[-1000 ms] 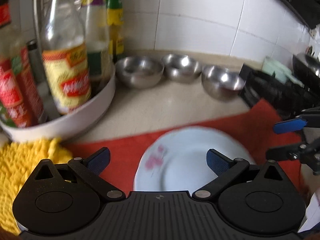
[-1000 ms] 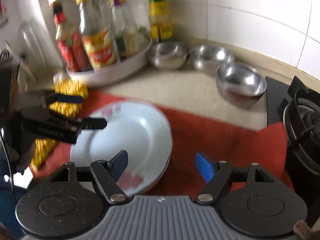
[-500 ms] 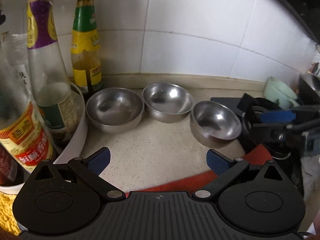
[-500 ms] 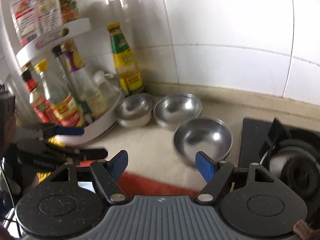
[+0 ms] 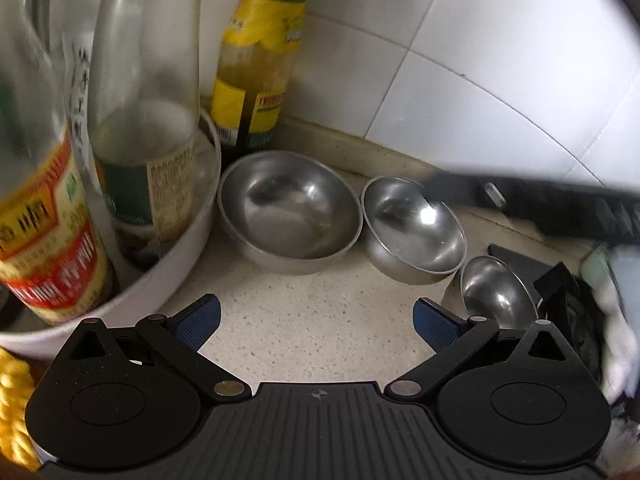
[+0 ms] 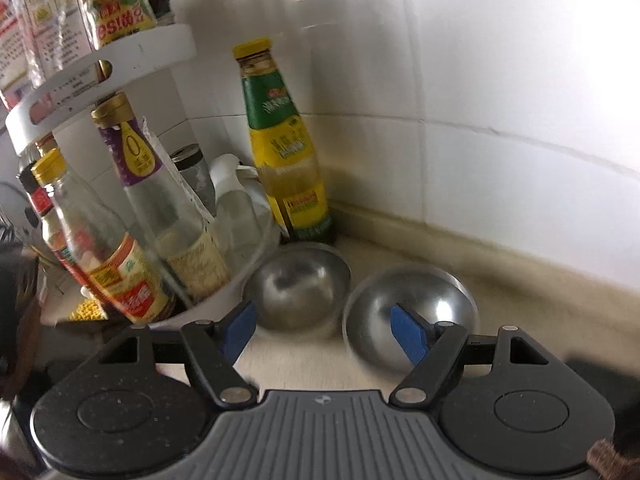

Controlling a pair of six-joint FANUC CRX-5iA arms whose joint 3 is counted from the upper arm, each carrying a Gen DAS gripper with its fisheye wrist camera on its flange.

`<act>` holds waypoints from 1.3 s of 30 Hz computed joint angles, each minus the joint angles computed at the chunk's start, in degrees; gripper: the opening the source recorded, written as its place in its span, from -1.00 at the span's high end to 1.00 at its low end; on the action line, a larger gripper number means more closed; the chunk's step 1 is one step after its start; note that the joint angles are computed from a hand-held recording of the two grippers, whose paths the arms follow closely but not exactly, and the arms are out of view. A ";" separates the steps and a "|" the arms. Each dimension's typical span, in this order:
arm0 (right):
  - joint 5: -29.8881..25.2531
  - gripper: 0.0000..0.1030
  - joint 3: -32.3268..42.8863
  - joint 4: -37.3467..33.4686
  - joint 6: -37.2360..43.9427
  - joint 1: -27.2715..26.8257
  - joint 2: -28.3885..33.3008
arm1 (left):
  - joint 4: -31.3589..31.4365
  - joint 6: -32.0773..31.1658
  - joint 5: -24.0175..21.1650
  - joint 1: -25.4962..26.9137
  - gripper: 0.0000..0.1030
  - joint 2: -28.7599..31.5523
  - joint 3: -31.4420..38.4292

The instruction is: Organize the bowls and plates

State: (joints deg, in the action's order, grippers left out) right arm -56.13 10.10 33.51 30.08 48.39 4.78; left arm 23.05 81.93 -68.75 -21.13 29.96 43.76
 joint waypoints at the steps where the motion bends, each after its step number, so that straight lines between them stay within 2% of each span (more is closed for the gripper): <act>1: 0.72 -0.37 2.03 -1.78 3.73 -1.29 1.44 | -0.10 0.86 -0.26 -0.12 -1.00 0.27 0.26; 5: -2.06 -0.36 13.68 -12.34 19.58 -5.81 8.56 | -0.58 3.03 -1.57 -0.71 -1.00 2.02 2.50; 8: -4.81 -0.36 20.51 -17.43 27.76 -8.42 13.25 | -1.44 5.83 -2.12 -0.95 -1.00 3.12 3.99; 13: -8.23 -0.36 28.33 -23.62 36.37 -11.42 18.86 | -3.51 15.02 1.79 -0.98 -1.00 2.59 2.67; 18: -9.11 -0.34 32.31 -28.09 39.35 -13.84 22.22 | -7.54 23.86 1.92 -1.66 -1.00 3.67 4.26; 21: -10.28 -0.01 35.15 -32.10 41.73 -15.08 23.93 | -9.23 26.38 0.24 -1.91 -1.00 5.76 7.61; 23: -13.99 0.11 39.04 -32.15 40.90 -15.22 26.80 | -9.58 27.19 -0.14 -1.88 -1.00 6.50 8.55; 26: -15.18 0.23 40.54 -34.24 40.30 -15.76 28.39 | -9.53 27.55 -0.05 -1.88 -1.00 6.96 8.90; 32: -14.25 0.23 36.23 -37.03 40.52 -15.39 25.16 | -9.85 25.58 -1.75 -2.05 -1.00 8.79 11.83; 35: -14.22 0.23 33.43 -38.11 40.85 -14.60 22.63 | -8.68 22.52 -1.50 -1.73 -1.00 7.25 9.10; 39: -15.74 0.23 32.28 -43.40 40.86 -14.36 20.36 | -9.16 16.95 -0.14 -1.73 -1.00 3.51 4.15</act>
State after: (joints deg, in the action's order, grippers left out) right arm -71.87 42.38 -9.89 70.94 34.03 25.14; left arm 13.89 98.88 -68.89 -22.86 33.46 47.91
